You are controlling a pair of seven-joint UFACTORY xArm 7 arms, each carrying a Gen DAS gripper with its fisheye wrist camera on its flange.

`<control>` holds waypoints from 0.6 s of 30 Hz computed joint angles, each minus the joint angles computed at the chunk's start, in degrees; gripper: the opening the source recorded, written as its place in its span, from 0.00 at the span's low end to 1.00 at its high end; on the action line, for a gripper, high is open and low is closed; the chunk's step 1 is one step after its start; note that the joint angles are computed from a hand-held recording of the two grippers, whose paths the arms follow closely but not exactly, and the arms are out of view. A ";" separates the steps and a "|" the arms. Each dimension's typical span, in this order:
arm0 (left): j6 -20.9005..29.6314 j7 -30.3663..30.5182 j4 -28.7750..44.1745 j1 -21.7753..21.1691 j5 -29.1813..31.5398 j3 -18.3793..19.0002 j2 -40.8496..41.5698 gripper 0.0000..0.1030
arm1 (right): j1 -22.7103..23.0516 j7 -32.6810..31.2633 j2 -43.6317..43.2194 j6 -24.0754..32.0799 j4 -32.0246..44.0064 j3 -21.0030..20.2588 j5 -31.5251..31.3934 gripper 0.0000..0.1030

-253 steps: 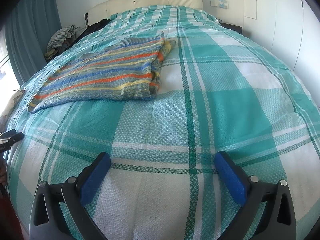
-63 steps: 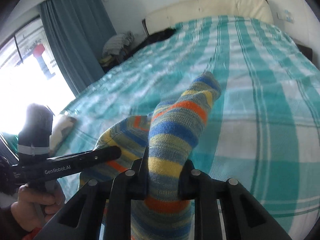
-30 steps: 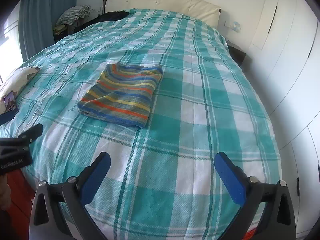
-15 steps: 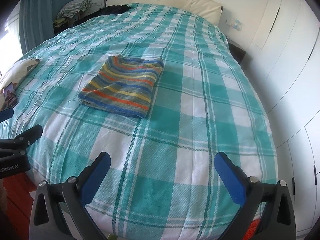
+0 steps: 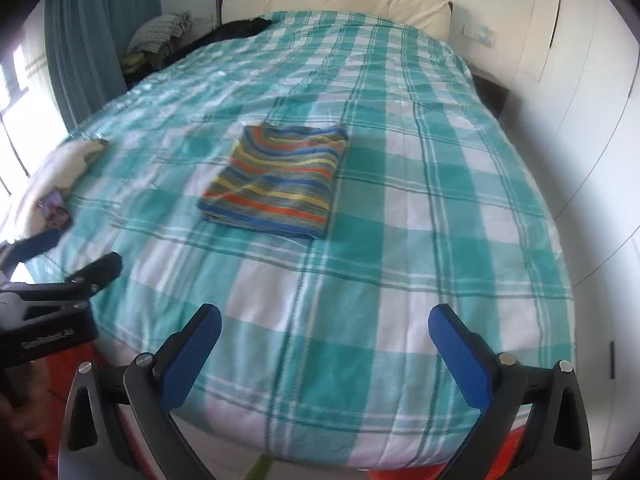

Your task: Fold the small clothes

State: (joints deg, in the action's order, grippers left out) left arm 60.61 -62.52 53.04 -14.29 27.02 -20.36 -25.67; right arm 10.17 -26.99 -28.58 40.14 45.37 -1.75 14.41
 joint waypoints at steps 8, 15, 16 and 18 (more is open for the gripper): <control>3.34 -0.09 1.78 0.16 1.04 -1.32 -2.53 1.00 | 0.59 -1.76 -3.77 3.11 1.52 -0.62 0.63 0.99; 4.61 0.52 2.71 0.60 1.56 -2.53 -2.73 1.00 | 1.53 -3.25 -6.08 4.44 0.87 -0.45 0.70 0.99; 4.77 0.44 2.70 0.60 1.73 -2.65 -2.75 1.00 | 1.58 -3.16 -6.08 4.81 0.89 -0.56 0.85 0.99; 4.94 0.31 2.77 0.54 1.76 -2.71 -2.74 1.00 | 1.53 -3.03 -6.00 5.39 1.02 -0.85 1.16 0.99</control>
